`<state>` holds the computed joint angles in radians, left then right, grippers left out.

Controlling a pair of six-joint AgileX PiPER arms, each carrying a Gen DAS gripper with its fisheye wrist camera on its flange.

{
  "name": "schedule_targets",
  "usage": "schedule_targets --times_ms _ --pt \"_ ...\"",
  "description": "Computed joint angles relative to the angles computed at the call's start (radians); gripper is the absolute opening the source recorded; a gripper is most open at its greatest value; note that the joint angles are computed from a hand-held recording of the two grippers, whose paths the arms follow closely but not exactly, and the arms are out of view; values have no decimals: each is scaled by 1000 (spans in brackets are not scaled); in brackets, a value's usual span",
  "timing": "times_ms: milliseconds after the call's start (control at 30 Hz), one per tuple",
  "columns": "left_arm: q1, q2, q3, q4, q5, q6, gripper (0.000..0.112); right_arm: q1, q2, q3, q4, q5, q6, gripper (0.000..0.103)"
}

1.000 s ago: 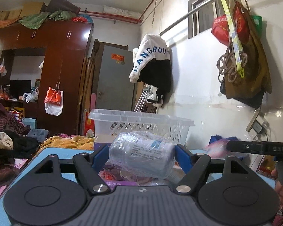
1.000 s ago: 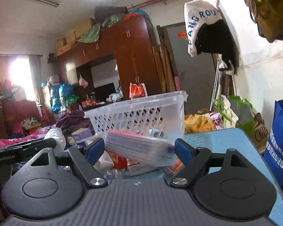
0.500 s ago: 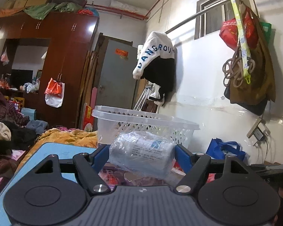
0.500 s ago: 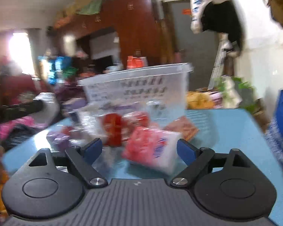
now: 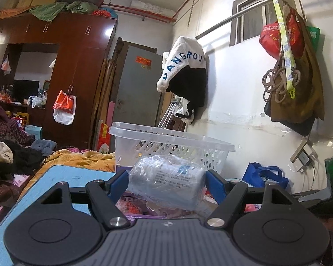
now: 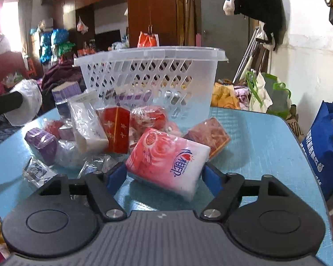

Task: Organize objects
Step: 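Carry both items into the white basket and open both grippers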

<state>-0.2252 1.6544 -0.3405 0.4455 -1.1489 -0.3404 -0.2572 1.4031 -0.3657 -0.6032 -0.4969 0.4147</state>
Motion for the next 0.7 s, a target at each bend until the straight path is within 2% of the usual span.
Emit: schedule_targets --times_ms 67,133,200,300,367,400,467,600,667,700 --pt "8 -3 4 6 -13 -6 79 -29 -23 35 -5 -57 1 75" --pt "12 -11 9 8 -27 -5 79 -84 -62 54 -99 -104 78 75" --pt "13 -33 -3 14 -4 -19 79 -121 -121 64 -161 -130 140 74" --pt "9 -76 -62 37 86 -79 79 -171 -196 16 -331 -156 306 74" --pt "-3 -102 -147 73 194 -146 79 -183 -207 -63 -436 -180 422 74" --pt "-4 -107 -188 95 230 -184 79 -159 -198 -109 -431 -163 431 74" --pt "-33 -103 -333 137 372 -267 79 -54 -159 -225 -319 -39 352 75" --pt "-107 -9 -626 148 645 -339 79 81 7 -492 -267 164 288 74" --pt "-119 70 -785 287 777 -517 79 115 81 -584 -229 237 243 75" --pt "-117 102 -833 370 801 -613 79 119 113 -620 -270 254 276 77"
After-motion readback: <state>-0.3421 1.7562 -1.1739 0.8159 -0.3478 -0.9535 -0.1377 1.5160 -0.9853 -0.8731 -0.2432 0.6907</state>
